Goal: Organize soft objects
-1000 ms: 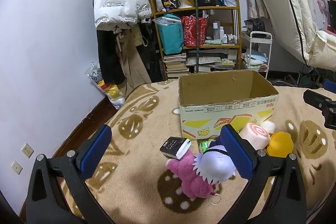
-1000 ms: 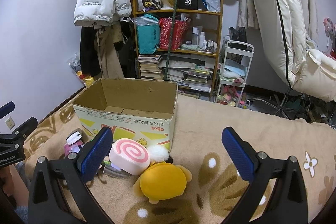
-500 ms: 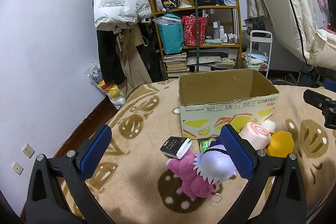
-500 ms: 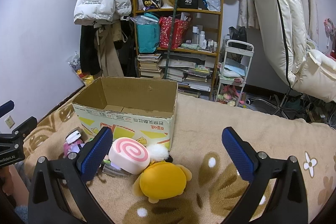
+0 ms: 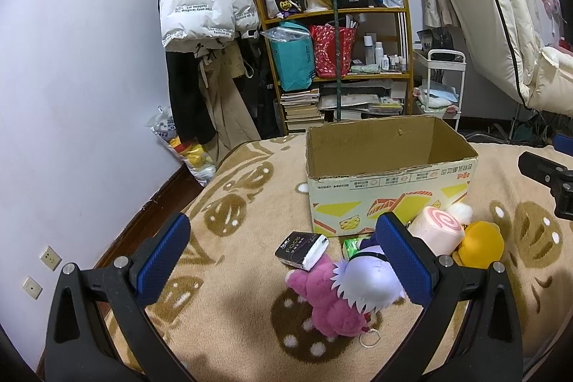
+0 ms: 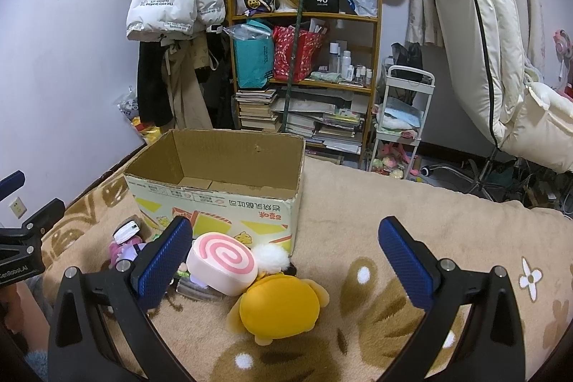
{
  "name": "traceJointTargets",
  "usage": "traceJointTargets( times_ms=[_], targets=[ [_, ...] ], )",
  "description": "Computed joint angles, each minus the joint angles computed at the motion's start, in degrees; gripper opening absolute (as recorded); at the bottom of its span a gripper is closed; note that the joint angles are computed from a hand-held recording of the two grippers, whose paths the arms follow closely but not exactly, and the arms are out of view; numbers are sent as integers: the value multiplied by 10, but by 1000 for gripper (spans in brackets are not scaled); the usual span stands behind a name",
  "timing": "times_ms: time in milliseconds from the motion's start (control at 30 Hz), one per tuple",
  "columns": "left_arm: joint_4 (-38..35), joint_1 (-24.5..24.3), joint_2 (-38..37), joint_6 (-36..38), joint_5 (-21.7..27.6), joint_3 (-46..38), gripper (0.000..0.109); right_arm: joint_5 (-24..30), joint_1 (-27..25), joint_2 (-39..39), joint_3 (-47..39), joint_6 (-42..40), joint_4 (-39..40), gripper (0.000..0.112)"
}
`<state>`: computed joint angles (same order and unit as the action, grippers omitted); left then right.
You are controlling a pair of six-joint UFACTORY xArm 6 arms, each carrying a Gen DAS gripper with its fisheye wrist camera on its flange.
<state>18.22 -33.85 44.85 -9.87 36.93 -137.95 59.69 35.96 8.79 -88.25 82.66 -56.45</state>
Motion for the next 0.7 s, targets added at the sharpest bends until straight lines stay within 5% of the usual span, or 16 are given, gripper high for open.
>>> traceJointTargets(
  times_ms=[700],
  targets=[
    [2,1,-1,1,-2,6,102,1,-1,0,0,-3,1,103]
  ],
)
